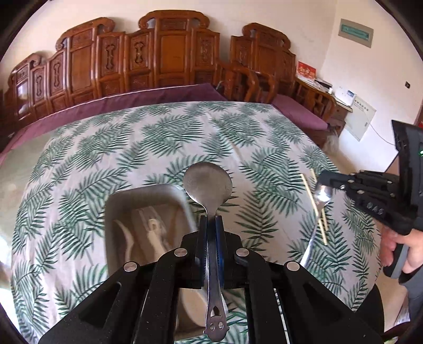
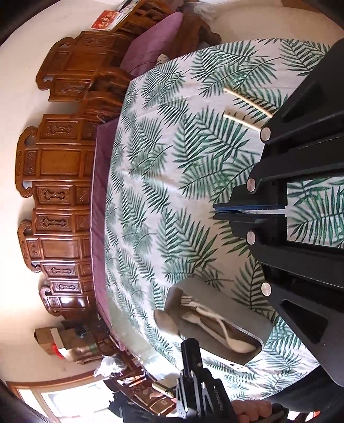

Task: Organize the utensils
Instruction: 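Lower the metal spoon into the tray and open the left tool while the right carries its spoon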

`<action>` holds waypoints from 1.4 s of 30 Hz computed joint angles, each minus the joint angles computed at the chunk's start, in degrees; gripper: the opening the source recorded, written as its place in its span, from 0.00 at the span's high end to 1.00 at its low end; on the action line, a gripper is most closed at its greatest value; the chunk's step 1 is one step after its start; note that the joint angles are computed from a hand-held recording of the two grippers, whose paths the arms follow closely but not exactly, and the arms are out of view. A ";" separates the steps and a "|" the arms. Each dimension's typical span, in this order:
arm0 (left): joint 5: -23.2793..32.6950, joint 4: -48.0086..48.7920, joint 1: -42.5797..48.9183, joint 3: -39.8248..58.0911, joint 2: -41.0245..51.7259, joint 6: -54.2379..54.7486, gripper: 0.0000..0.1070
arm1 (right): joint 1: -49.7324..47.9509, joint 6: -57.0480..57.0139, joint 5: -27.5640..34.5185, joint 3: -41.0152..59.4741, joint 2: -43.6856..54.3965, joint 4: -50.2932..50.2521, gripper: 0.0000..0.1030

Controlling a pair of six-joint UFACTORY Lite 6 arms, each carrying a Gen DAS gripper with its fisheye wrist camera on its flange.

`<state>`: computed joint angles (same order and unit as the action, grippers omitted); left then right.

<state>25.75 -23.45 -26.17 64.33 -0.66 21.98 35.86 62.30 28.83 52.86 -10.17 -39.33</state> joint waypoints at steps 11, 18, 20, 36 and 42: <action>-1.33 -1.90 8.36 -2.68 2.42 6.44 0.95 | 4.06 -1.23 3.54 11.58 8.59 0.10 0.98; -2.48 -4.60 11.11 -2.55 6.44 10.71 0.95 | 6.54 -1.91 6.74 17.80 12.19 -0.64 0.98; -2.53 -4.65 11.45 -1.61 8.37 10.83 0.95 | 7.00 -2.01 7.44 19.31 13.10 -0.69 0.98; -1.23 -9.22 12.75 -1.63 10.82 14.59 0.89 | 7.82 -4.92 7.83 25.39 18.03 1.01 0.98; 1.57 -11.35 16.41 -2.03 5.62 18.00 0.75 | 8.38 -7.70 7.08 33.11 24.13 2.99 0.98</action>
<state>27.32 -34.80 -9.75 62.31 4.95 39.98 44.24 54.61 35.91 85.97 13.96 -36.35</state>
